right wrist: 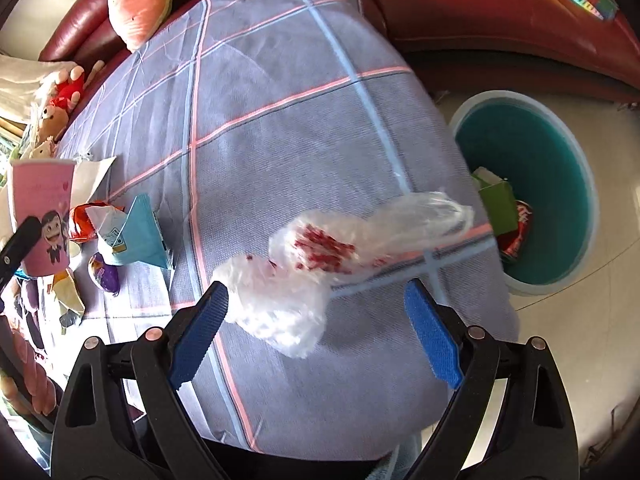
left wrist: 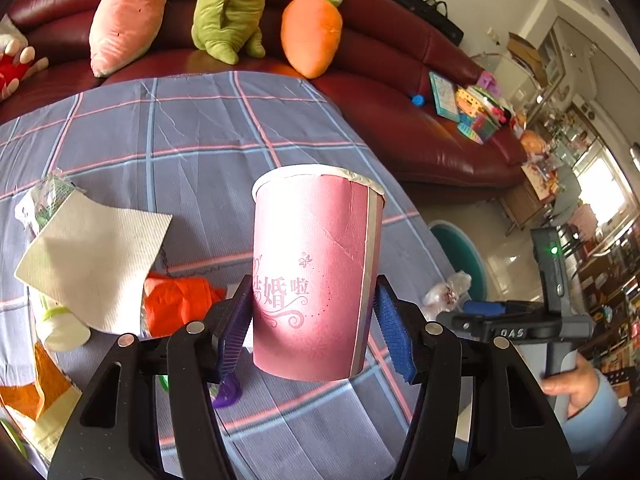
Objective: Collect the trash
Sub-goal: 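Grasp the pink paper cup with the left gripper while the right grasps the plastic bag, then carry the pink cup and plastic bag over the bin with both grippers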
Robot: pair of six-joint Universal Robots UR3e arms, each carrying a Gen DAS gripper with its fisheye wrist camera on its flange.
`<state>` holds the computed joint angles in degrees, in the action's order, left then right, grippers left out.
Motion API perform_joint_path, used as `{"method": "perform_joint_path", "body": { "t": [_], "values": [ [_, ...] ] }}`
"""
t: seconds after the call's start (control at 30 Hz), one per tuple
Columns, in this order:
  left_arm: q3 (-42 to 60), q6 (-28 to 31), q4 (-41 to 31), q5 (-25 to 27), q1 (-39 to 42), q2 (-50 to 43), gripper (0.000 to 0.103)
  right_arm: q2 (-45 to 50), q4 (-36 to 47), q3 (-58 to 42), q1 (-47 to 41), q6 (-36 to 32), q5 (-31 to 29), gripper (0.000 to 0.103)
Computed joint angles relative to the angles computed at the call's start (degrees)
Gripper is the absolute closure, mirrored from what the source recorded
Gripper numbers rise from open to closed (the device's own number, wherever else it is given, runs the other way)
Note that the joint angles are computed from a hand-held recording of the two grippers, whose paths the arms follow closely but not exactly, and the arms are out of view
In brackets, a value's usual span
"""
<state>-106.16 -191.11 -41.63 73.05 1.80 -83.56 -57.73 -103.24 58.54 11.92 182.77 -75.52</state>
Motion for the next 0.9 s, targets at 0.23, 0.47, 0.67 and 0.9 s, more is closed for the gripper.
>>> {"method": "perform_joint_path", "body": {
  "t": [0.23, 0.47, 0.67, 0.9],
  "values": [
    [0.6, 0.2, 0.6, -1.0, 1.5, -2.1, 0.042, 4.3, -1.7, -3.5, 2.2, -0.9, 0.0, 0.064],
    [5.1, -0.4, 0.6, -0.3, -1.3, -7.0, 0.042, 2.1, -1.1, -5.1, 0.9, -3.6, 0.4, 0.078],
    [14.2, -1.8, -0.3, 1.9, -7.1, -14.7, 0.042, -2.3, -2.5, -2.5, -2.7, -5.1, -0.8, 0.078],
    [30.7, -2.4, -4.4, 4.3, -14.3, -26.7, 0.042, -7.0, -4.5, 2.5, -9.0, -6.4, -0.4, 0.078]
  ]
}}
